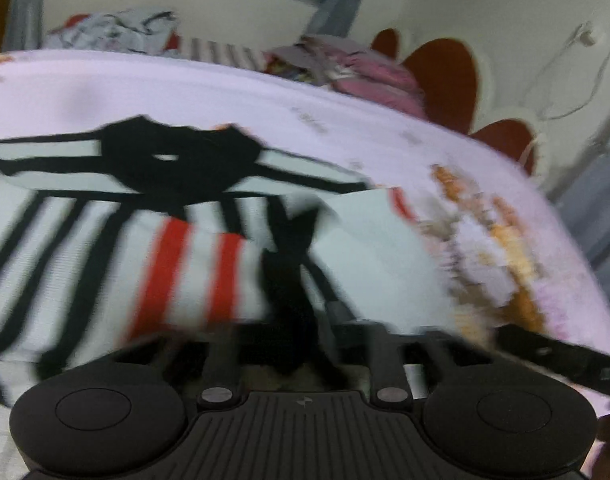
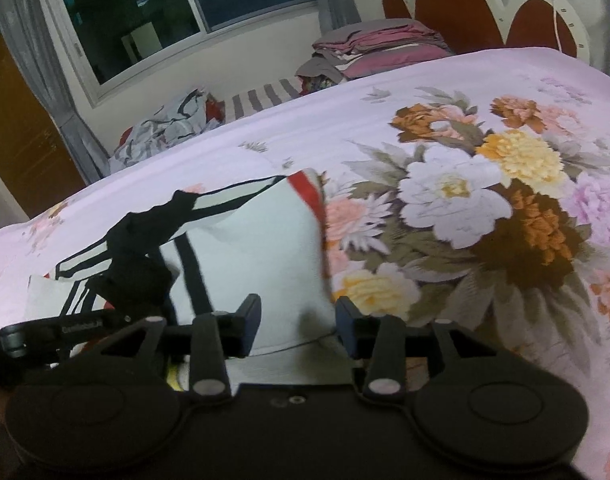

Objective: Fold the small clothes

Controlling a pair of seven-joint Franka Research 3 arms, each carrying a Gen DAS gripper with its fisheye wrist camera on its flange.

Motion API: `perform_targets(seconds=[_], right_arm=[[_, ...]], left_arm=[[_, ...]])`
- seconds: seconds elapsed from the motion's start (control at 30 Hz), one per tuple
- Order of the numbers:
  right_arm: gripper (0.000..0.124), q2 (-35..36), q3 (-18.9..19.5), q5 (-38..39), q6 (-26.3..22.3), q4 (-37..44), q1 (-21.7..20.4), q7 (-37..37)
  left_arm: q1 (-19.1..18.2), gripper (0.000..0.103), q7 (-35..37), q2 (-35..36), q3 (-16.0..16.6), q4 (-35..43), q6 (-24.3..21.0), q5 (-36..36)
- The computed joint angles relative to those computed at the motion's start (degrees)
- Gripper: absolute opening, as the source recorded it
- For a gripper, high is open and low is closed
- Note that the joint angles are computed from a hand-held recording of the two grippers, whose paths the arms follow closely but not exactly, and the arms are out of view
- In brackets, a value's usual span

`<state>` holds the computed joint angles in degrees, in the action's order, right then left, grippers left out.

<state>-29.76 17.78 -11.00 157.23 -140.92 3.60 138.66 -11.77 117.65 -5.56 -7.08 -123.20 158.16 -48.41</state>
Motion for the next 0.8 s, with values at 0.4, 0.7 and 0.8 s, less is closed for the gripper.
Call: perform_targets(seconds=[0.4,0.7,0.8], right_arm=[[0.050,7.4,-4.3,10.2,6.7,2.6,7.2,-4.5],[0.037,15.9,-1.6,6.6,7.2,7.7,6.5,2.8],[0.029,17.4,-1.5,1.9,5.5,9.5,6.5,5.6]], left_arm=[[9.6,0.095,-8.2,-15.9,-1.1,-17.6,17.0,11.8],[19.7,0.073,-12.5,-24.5,6.2,-26.7,8.1,25.9],[15.9,0.066,-10.7,-22.7,9.5,-26.1,7.6,27.7]])
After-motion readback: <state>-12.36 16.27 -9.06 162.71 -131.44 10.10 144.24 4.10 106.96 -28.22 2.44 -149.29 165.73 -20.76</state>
